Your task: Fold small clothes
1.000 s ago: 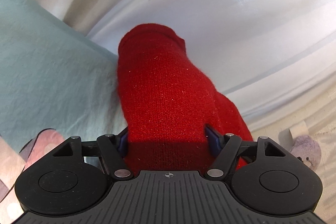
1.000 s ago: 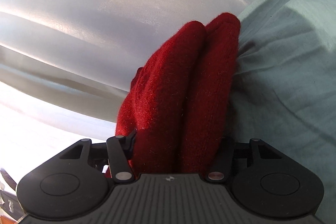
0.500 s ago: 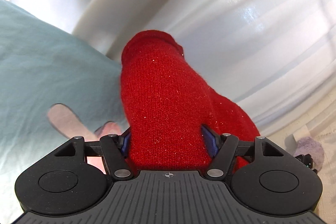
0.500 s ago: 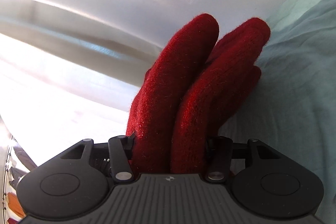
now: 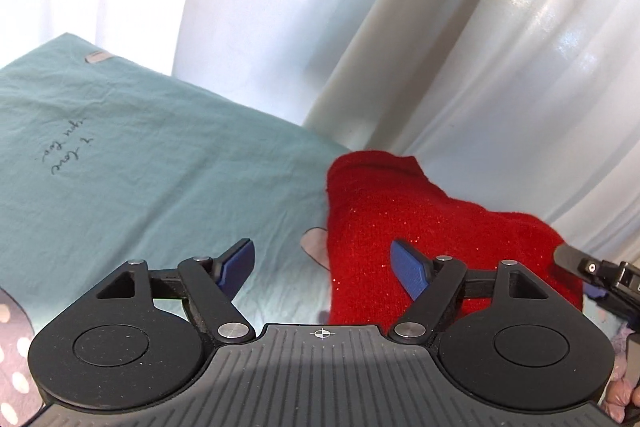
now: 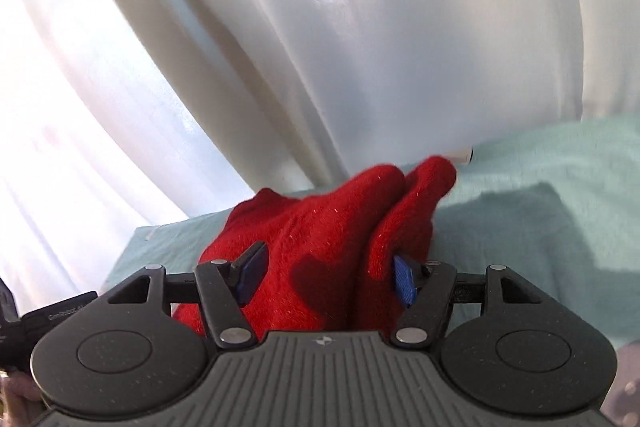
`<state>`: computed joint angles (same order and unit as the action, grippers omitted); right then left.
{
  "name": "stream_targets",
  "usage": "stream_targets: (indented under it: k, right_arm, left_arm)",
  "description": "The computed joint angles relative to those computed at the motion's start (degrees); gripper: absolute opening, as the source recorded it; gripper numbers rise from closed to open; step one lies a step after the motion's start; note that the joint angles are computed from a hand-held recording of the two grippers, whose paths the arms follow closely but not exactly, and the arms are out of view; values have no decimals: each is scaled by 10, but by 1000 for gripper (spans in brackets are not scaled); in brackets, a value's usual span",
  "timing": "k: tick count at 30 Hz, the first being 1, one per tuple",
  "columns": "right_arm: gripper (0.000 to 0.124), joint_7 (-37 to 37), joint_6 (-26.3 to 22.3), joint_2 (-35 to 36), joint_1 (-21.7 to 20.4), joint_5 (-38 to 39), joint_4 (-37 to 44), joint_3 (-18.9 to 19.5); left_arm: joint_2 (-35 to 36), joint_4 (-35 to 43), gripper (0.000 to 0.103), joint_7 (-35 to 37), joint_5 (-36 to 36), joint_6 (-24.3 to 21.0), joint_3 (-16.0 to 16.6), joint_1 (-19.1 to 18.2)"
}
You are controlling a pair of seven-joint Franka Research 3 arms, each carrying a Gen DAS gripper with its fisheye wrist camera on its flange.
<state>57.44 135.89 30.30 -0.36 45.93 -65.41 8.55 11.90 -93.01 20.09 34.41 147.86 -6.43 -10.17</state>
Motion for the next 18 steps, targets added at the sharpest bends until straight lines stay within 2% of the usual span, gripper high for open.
stream_targets:
  k: [1, 3, 6, 7, 9, 10, 11, 12, 14, 15, 16, 18]
  right_arm:
    - [65, -18, 49, -9, 7, -16, -17, 12]
    - [64, -69, 107, -34, 28, -2, -52, 10]
    - [60, -147, 230, -68, 50, 13, -110, 24]
    - [60, -156, 261, -68, 57, 10, -112, 22]
    - [60, -216, 302, -64, 43, 50, -106, 54]
    - [60, -237, 294, -61, 34, 67, -98, 65]
    - [60, -230, 276, -55, 36, 64, -86, 60]
    - [57, -190, 252, -38, 50, 42, -63, 44]
    - [43, -137, 202, -21, 61, 14, -44, 29]
    - [32, -115, 174, -11, 67, -6, -31, 21]
    - [30, -80, 149, 16, 84, -37, 1, 10]
    - [30, -63, 116, 47, 91, -65, 34, 11]
  left_arm:
    - [0, 3, 82, 4, -3, -5, -2, -1]
    - [-3, 3, 83, 3, -1, -10, -2, -3]
    - [8, 19, 86, 8, 11, -24, -1, -8]
    - [9, 20, 87, 7, 16, -26, 0, -9]
    - [13, 27, 88, 4, 26, -36, 2, -14]
    - [18, 32, 88, 2, 29, -42, 2, -16]
    - [22, 37, 88, -1, 29, -45, 3, -17]
    - [26, 41, 89, -4, 28, -46, 3, -17]
    - [35, 49, 92, -10, 22, -46, 4, -18]
    - [39, 54, 93, -13, 20, -47, 4, -19]
    - [46, 63, 93, -15, 15, -54, 4, -20]
    - [60, 84, 94, -22, 12, -66, 7, -24]
